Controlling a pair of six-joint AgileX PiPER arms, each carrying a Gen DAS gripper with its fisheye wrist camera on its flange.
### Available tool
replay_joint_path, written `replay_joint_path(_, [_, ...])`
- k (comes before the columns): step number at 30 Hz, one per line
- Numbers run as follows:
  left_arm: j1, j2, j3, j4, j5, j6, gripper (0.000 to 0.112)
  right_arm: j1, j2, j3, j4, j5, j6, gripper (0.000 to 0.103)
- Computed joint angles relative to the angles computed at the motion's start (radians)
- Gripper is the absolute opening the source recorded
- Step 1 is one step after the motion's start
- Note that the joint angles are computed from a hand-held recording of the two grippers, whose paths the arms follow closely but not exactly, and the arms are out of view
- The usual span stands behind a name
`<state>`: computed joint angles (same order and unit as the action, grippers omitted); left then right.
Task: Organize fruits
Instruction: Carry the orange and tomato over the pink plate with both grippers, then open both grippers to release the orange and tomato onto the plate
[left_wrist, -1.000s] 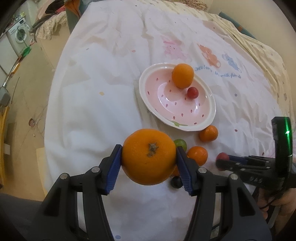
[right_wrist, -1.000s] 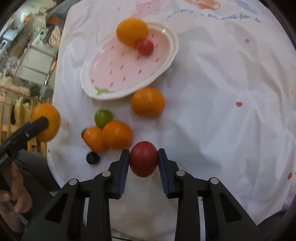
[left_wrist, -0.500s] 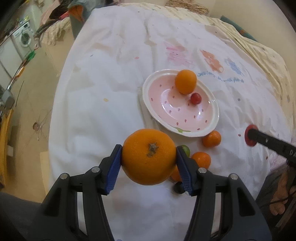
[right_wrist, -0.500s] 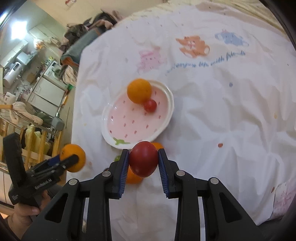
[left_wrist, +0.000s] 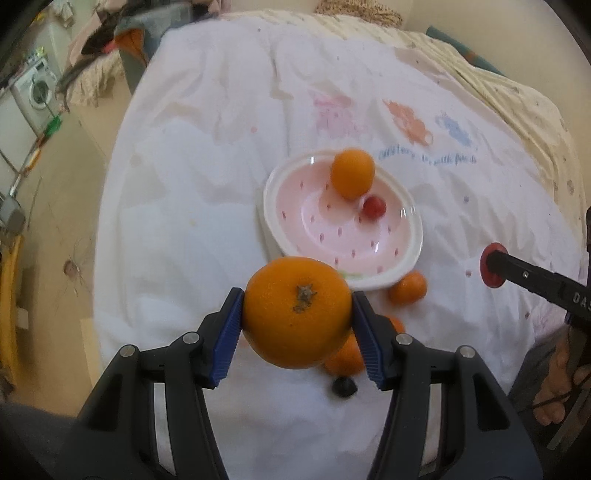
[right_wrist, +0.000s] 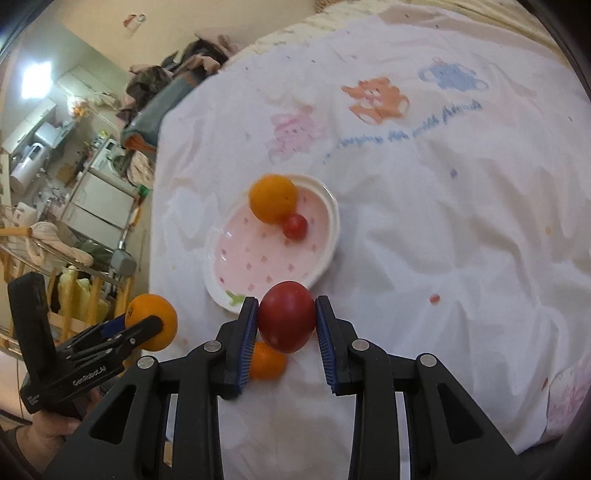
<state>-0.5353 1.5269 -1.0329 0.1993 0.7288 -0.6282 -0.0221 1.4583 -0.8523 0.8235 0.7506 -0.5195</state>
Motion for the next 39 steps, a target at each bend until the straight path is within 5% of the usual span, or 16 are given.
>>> replay_joint_path(16, [0.107, 0.325, -0.468, -0.095, 0.070, 0.214, 0.054, 0.030, 0.282, -0.419, -0.113, 0.070, 0.079, 0.033])
replay_joint_path(26, [0.125, 0.482, -0.518, -0.104, 0.052, 0.230, 0.054, 0.062, 0.516, -0.590, -0.193, 0.095, 0.126, 0.033])
replay_joint_path(39, [0.153, 0.589, -0.559, -0.163, 0.009, 0.298, 0.054, 0.068, 0.622, -0.615, -0.182, 0.110, 0.129, 0.033])
